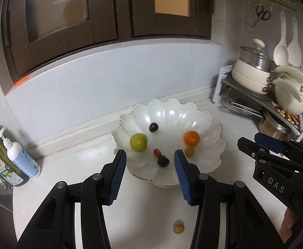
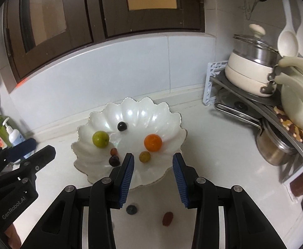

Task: Organize fruits
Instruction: 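Withdraw both open grippers from the bowl toward the remaining counter fruits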

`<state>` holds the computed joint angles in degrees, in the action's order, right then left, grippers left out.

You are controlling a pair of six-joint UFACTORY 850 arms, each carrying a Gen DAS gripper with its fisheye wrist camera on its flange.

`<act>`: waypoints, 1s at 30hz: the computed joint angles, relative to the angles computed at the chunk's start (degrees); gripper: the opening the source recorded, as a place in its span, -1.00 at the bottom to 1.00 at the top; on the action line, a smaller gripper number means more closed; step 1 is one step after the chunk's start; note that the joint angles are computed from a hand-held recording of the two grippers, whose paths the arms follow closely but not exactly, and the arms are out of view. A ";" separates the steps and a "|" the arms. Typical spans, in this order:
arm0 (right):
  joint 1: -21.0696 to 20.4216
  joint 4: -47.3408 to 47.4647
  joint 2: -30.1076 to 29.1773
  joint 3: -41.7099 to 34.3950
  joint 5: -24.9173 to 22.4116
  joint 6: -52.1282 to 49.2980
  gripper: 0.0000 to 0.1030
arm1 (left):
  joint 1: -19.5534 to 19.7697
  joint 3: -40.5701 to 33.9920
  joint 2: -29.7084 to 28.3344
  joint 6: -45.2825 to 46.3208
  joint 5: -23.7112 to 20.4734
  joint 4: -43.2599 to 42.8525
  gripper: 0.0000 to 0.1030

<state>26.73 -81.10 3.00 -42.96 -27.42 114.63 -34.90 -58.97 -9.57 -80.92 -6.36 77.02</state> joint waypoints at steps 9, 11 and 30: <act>2.31 -1.61 4.23 4.07 -1.16 4.55 -0.22 | -1.60 4.44 4.20 -18.64 -0.40 18.59 -0.08; 3.32 -1.19 4.88 4.73 -2.75 4.70 -0.22 | -1.94 5.56 5.24 -22.08 -0.72 22.03 -0.08; 9.94 1.52 7.99 9.22 -7.84 4.59 -0.23 | -2.70 13.16 10.09 -27.71 3.09 26.61 -0.08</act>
